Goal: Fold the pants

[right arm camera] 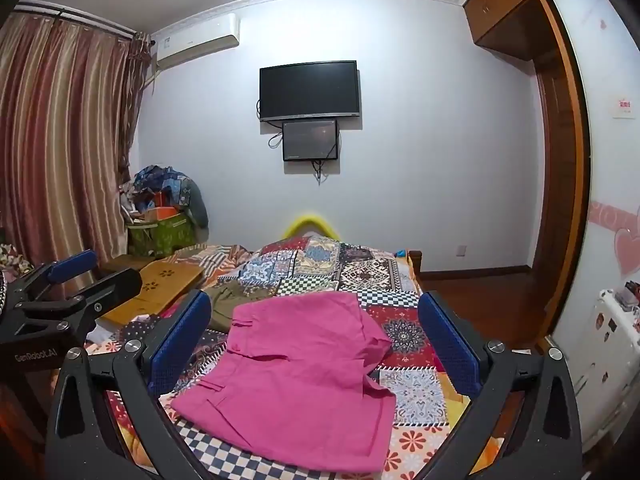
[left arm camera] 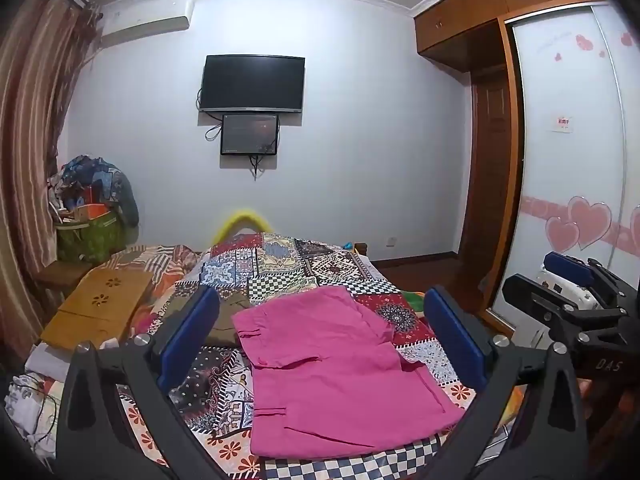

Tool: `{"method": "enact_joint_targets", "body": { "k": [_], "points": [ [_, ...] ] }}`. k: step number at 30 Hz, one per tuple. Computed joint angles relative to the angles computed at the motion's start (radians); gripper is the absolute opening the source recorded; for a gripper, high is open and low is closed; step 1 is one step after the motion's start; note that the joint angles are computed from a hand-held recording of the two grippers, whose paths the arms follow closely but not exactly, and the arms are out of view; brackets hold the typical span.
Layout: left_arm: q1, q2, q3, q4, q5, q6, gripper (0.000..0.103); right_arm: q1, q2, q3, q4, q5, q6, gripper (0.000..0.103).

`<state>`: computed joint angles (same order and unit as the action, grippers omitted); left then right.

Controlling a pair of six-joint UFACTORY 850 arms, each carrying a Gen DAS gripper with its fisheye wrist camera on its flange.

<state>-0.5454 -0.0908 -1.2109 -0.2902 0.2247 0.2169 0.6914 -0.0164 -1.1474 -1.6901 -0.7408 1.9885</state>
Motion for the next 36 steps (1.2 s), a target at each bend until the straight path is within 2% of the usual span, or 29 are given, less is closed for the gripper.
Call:
{"method": "enact_joint_targets", "body": {
  "k": [14, 16, 36],
  "points": [
    [0.007, 0.019, 0.054, 0.084, 0.032, -0.091, 0.103, -0.003, -0.007, 0.007, -0.014, -0.002, 0.022, 0.103],
    [0.012, 0.002, 0.015, 0.08, -0.001, -0.086, 0.103, -0.005, -0.005, 0.008, -0.01, 0.001, 0.017, 0.103],
    [0.01, -0.014, -0.01, 0.077, -0.027, -0.097, 0.103, -0.003, -0.017, -0.006, 0.009, 0.001, 0.015, 0.103]
  ]
}}
